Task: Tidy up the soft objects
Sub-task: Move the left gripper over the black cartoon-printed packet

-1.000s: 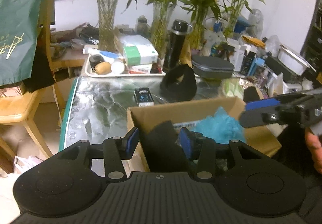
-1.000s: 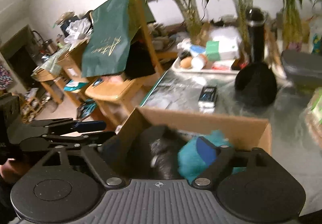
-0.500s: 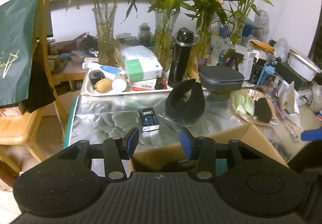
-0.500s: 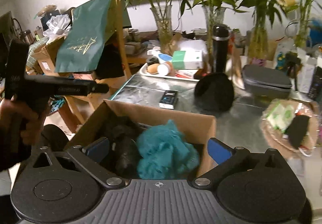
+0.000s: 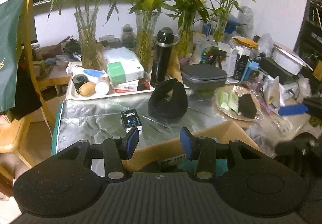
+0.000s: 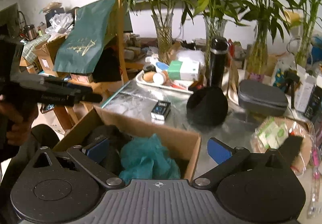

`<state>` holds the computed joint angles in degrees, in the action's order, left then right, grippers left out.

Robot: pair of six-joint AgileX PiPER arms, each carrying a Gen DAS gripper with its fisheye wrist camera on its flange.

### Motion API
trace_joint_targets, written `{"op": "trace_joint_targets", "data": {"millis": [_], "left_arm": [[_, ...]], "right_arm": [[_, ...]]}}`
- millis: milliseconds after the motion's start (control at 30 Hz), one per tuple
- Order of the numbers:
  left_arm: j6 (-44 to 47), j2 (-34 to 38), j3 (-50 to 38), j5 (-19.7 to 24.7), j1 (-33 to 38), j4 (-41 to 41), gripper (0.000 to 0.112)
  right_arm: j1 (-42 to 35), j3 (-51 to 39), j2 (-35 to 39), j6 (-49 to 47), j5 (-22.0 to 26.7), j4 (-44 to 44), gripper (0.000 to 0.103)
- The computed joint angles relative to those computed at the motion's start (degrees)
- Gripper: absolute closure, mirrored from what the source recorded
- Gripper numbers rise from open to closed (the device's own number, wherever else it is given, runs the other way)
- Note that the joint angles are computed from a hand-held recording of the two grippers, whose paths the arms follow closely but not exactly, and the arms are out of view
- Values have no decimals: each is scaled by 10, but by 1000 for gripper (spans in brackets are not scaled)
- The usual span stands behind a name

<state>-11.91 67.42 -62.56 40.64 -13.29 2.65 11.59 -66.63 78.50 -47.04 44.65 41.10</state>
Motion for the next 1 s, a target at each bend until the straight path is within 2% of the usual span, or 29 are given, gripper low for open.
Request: {"op": "trace_joint_targets", "data": {"millis": [67, 133, 300, 400, 533, 667, 800, 1000], "left_arm": [[6, -4, 3, 2, 11, -12, 66], [6, -9, 6, 5, 19, -11, 61], [-1, -21, 11, 15, 34, 16, 60], [6, -28, 18, 15, 54, 12, 51], [23, -29, 29, 2, 80, -8, 50], [57, -21, 36, -10, 99, -42, 50], [92, -7, 48, -43, 117, -72, 50], [156, 54, 29, -74, 140, -118, 50]], "right_arm": [[1, -15, 13, -13, -2, 6, 0], [3, -29, 24, -29, -8, 15, 0], [5, -76, 67, -61, -6, 36, 0], [10, -117, 106, -53, 9, 32, 0], [42, -148, 145, -21, -28, -25, 0], [46, -167, 180, -6, -39, -21, 0], [50, -179, 207, 4, -63, -34, 0], [35, -203, 251, 5, -86, -24, 0]]}}
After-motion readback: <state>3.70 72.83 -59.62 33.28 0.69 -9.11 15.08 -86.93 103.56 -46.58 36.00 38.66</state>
